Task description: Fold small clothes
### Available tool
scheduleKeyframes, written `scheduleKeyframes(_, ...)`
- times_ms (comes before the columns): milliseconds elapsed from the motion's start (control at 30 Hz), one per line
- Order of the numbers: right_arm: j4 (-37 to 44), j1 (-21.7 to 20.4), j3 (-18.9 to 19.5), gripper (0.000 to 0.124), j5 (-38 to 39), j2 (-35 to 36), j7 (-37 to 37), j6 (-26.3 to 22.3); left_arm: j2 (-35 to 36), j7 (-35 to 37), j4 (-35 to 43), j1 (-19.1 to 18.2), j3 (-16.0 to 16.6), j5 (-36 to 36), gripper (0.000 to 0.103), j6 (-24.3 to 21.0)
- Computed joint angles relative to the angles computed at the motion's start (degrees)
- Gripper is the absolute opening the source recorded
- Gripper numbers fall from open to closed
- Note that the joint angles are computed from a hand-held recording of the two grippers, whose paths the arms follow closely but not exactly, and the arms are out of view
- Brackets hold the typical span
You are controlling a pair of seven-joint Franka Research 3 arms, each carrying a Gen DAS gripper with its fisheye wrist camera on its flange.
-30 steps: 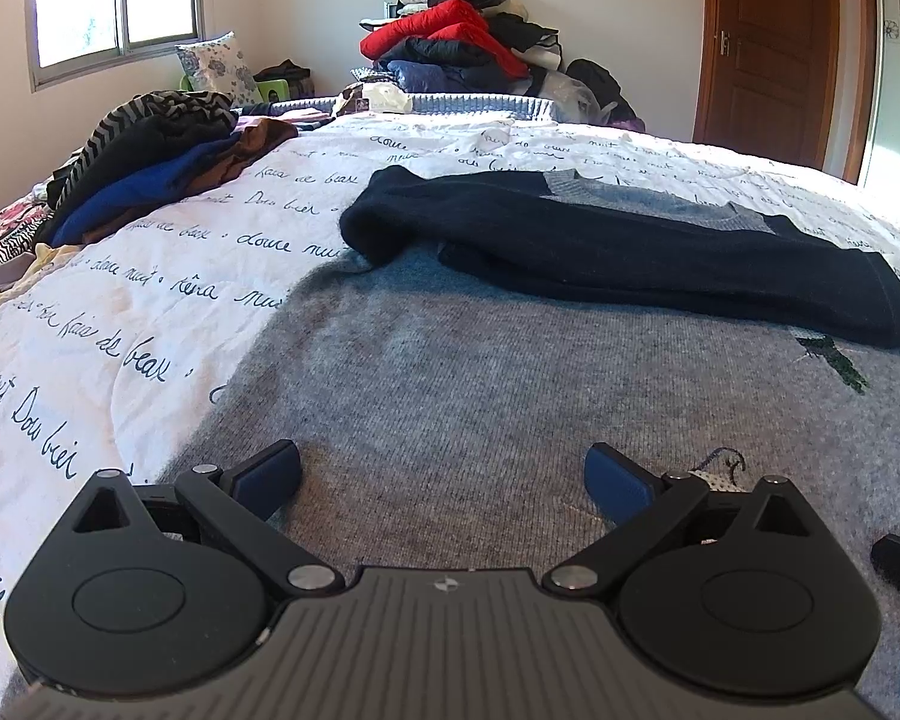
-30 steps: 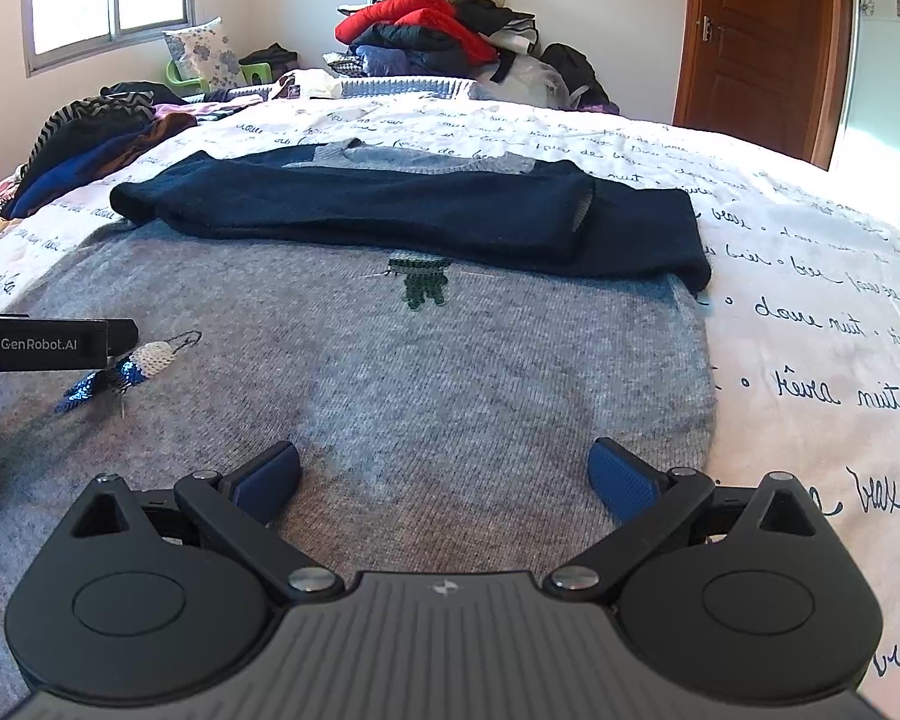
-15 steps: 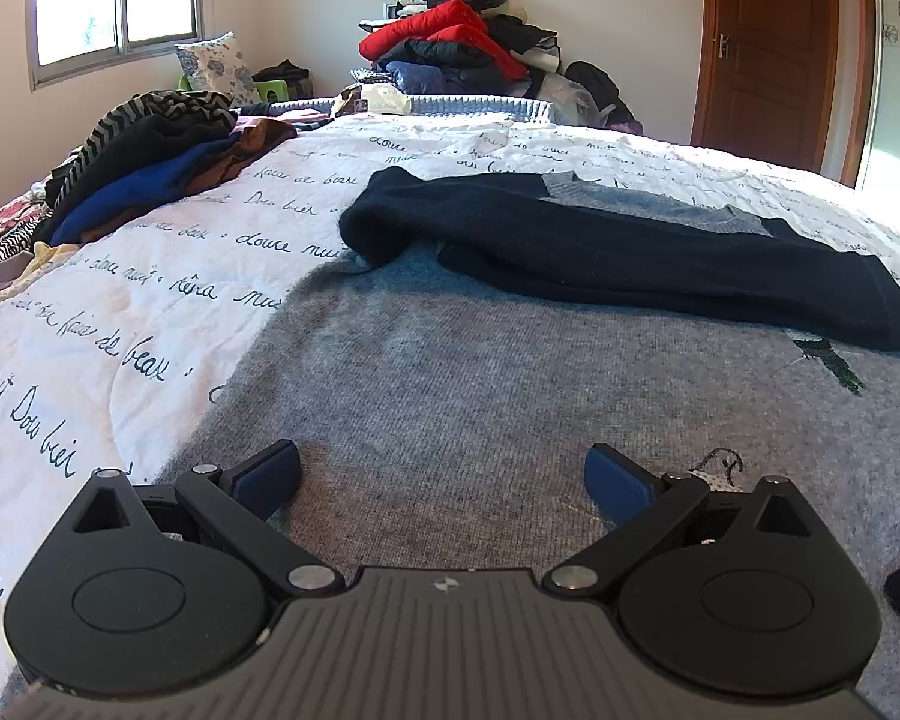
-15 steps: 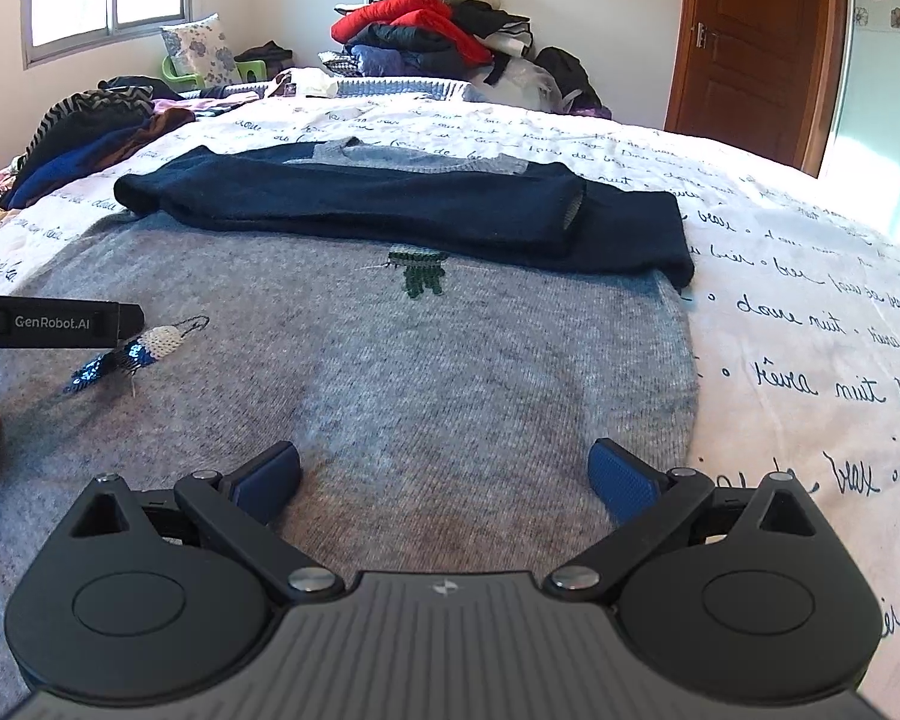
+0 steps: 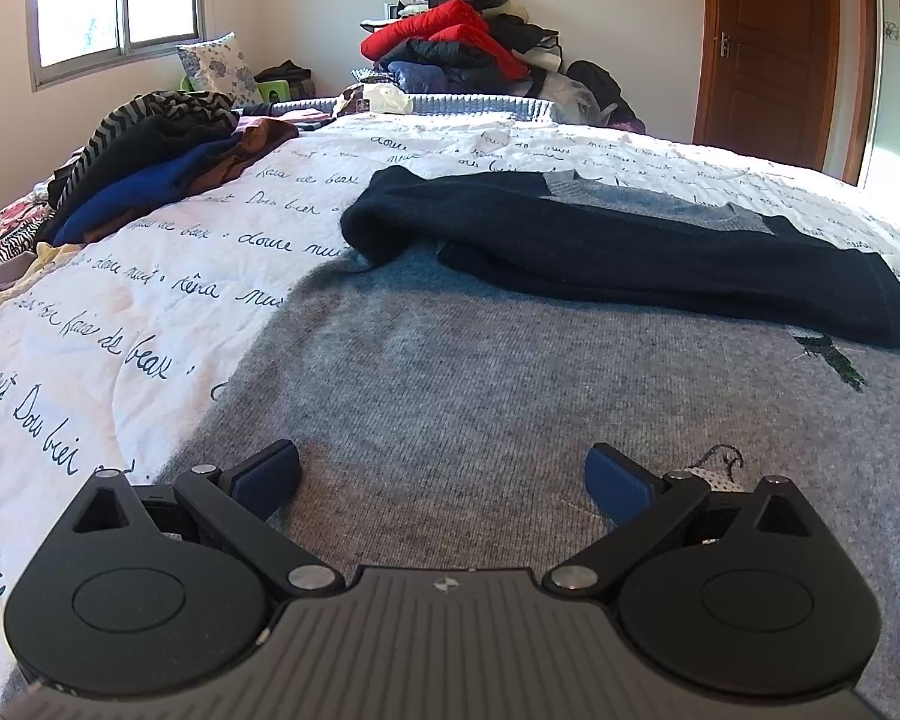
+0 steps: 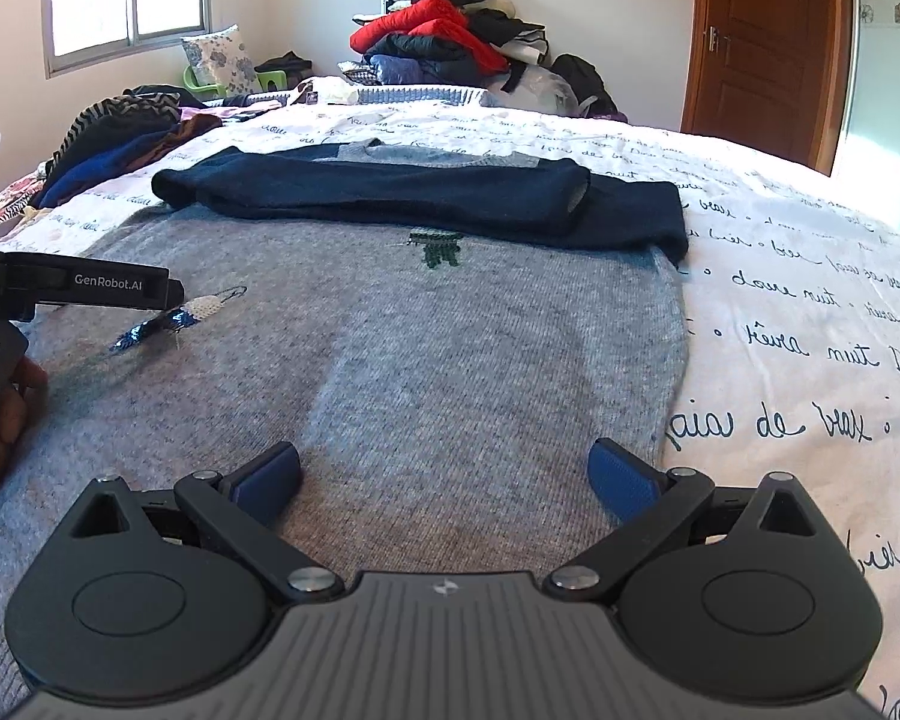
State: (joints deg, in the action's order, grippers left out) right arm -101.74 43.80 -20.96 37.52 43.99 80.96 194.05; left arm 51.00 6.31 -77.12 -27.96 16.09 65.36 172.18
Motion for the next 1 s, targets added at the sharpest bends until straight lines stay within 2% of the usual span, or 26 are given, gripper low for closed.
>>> scheduleKeyframes(267,-0.2,0.4,-0.4,0.103,0.3,0.0,-0.2,0.1,0.0,0.1,0.0,-0.1,0.1,-0.1,0.100,0.0)
scheduleKeyframes(433,-0.9,3.6,-3.5,0.103,1.7,0.4,-0.2,-0.2,-1.1,3.3,-1.4,1.1,-1.6,-1.7,0.100,-0.1)
scheduleKeyframes(500,-1.6,3.8,-3.5,0.103,1.9,0.0,-0.3,0.2,-2.2,3.0,-3.2,0.5,-0.8,-1.3,0.100,0.4)
scheduleKeyframes(600,-3.1,2.5,-1.5,0.103,1.7,-1.3,-1.1,1.4,-4.4,-1.6,-6.9,-2.4,2.6,3.2,0.100,1.8)
scheduleKeyframes(667,-4.4,1.2,0.5,0.103,1.8,-2.4,-2.2,2.7,-5.9,-3.7,-8.7,-3.2,3.2,6.4,0.100,1.7)
scheduleKeyframes(767,-5.8,-0.3,3.1,0.103,2.5,-3.7,-4.4,4.2,-8.1,-6.9,-11.3,-3.7,3.0,10.9,0.100,0.0)
scheduleKeyframes(933,-7.0,-4.7,8.8,0.103,2.6,-4.5,-6.8,8.2,-9.0,-11.0,-12.2,-2.5,1.0,16.1,0.101,-1.3)
scheduleKeyframes(1000,-6.8,-5.5,10.0,0.103,3.4,-4.4,-8.0,8.7,-8.9,-12.7,-12.0,-1.8,0.1,17.7,0.103,-2.1)
